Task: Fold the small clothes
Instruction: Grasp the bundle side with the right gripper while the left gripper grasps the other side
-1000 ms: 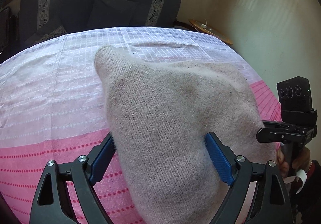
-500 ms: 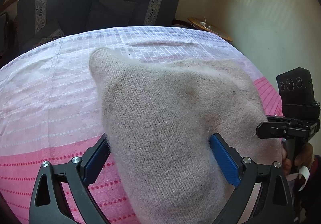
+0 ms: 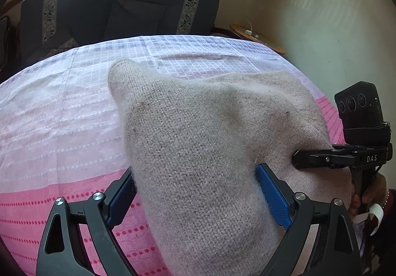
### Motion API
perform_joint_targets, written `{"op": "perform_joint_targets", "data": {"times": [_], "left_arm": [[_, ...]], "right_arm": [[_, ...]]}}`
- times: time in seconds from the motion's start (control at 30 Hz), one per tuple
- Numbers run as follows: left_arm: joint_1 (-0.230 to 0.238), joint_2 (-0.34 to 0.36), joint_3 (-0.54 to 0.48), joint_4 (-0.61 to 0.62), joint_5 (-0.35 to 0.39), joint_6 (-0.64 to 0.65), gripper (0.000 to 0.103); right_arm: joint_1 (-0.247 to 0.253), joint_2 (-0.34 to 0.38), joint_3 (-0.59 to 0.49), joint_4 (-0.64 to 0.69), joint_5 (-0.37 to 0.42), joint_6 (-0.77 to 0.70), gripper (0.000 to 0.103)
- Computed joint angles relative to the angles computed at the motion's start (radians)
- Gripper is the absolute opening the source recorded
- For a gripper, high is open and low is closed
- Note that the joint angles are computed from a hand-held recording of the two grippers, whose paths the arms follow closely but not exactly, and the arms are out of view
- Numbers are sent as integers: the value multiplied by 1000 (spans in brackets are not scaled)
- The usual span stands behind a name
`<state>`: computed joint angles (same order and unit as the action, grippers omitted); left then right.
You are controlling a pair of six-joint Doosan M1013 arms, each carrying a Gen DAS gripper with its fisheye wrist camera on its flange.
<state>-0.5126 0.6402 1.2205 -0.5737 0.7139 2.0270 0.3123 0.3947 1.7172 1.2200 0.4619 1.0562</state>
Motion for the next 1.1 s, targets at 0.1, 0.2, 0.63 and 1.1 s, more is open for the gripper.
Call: {"op": "perform_joint_targets", "data": {"times": [0.1,0.2,0.63,1.1], "left_arm": [[-1,0,-2,15,4,-24,88],[-3,-1,-3,26,5,-35,88],[20,25,-25,-97,54,39,85],[-25,-138,156,140,-165,-114,51]], "right_arm": [[3,0,-2,-22,-4,15,47],[3,-1,2,-9,-11,6,47],[0,4,5,19,-14,-16,46],[107,-72,24,-76,-191,75,36]]}}
